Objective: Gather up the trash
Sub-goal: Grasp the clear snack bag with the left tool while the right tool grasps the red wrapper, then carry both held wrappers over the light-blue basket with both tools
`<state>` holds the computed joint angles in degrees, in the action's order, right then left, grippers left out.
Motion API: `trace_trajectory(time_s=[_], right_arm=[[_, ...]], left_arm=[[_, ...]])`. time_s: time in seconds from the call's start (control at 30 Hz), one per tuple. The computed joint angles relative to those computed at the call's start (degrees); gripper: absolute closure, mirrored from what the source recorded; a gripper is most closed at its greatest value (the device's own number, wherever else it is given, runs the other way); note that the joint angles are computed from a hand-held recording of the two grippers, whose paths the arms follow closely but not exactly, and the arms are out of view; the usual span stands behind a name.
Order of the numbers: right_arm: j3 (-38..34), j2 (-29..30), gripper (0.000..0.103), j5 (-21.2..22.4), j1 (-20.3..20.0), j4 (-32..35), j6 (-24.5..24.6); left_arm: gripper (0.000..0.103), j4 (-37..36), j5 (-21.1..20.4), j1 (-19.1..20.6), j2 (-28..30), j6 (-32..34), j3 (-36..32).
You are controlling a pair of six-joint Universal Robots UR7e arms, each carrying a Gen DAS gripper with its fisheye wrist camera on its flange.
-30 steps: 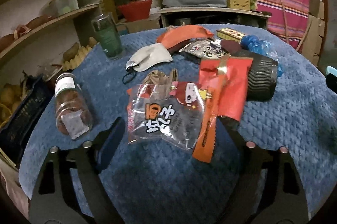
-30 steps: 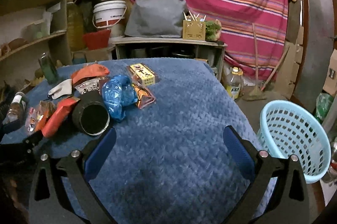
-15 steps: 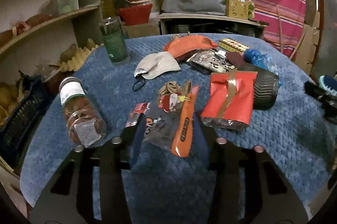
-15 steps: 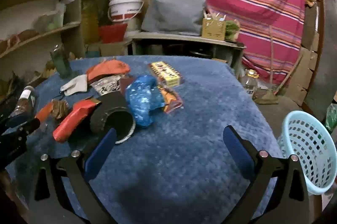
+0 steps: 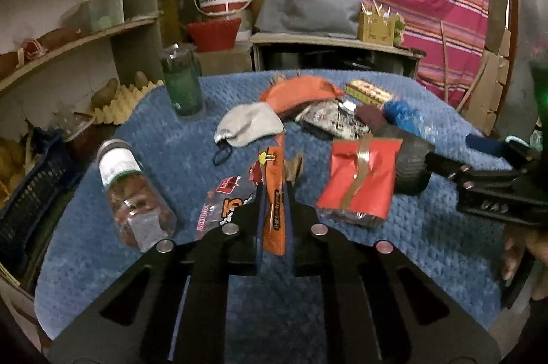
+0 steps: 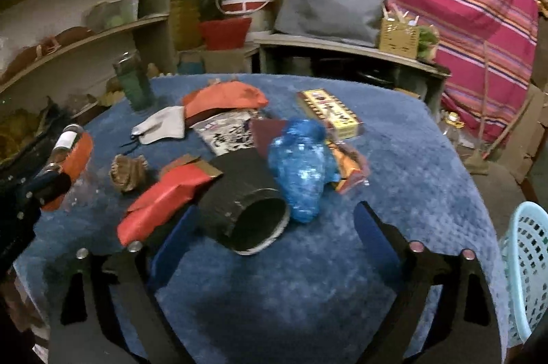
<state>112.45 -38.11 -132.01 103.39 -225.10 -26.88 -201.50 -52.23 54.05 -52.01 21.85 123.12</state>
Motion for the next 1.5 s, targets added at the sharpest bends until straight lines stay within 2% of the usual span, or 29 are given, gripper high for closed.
trace_trajectory(time_s=[0.17, 0.33, 0.47, 0.57, 0.6, 0.67, 0.73, 0.77, 0.87, 1.0, 1.07, 1.13, 1.5], right_arm=[[-1.4, 0.6, 0.014, 0.6, 1.1, 1.9, 1.2], [-5.4, 2.9, 0.014, -0.3, 2.7, 3.6, -0.3], [-11.2, 6.8, 0.014, -3.5, 3.7, 5.8, -4.6], [-15.9, 10.0, 0.015, -8.0, 3.9, 9.1, -7.2], [-16.2, 10.1, 0.018, -8.5, 3.8, 10.2, -6.8], [-17.6, 11.5, 0.023, -10.7, 4.1, 8.9, -9.4], [-18.9, 12.6, 0.036, -12.4, 4.7, 7.6, -12.5], [-18.8, 12.4, 0.045, -12.6, 4.7, 8.3, -12.6], [-18.7, 11.8, 0.049, -13.0, 4.5, 9.1, -12.9], [-16.2, 8.6, 0.059, -10.6, 3.7, 12.5, -8.4], [-13.7, 5.8, 0.065, -7.5, 3.0, 14.4, -3.8], [-11.7, 3.7, 0.068, -5.0, 2.5, 14.9, -1.2], [-0.7, -6.8, 0.070, 1.3, 0.9, 6.8, 0.9]], left_arm=[[0.095, -0.5, -0.7, -0.4, -2.0, -0.7, 0.6], [0.095, -1.1, -0.3, -0.7, -3.5, 0.0, 1.2], [0.095, -1.2, 0.1, -0.5, -5.2, 0.3, 1.8], [0.095, -0.5, -0.3, 0.1, -6.8, 0.1, 2.0], [0.095, -0.4, -0.8, 0.5, -7.2, 0.2, 2.0], [0.095, 0.3, -2.0, 1.3, -7.8, 0.1, 1.5], [0.095, 1.7, -2.4, 2.0, -8.3, -0.6, 0.7], [0.095, 2.4, -2.9, 2.3, -8.5, -1.0, 0.3], [0.095, 4.4, -4.1, 2.8, -8.8, -2.3, -0.8], [0.095, 4.5, -3.2, 2.4, -8.2, -1.5, -1.6], [0.095, 4.6, -2.9, 2.0, -8.0, -1.5, -1.7], [0.095, 4.7, -2.8, 1.5, -7.8, -1.6, -1.9], [0.095, 6.6, -1.6, -3.0, -5.7, -4.3, -3.0]])
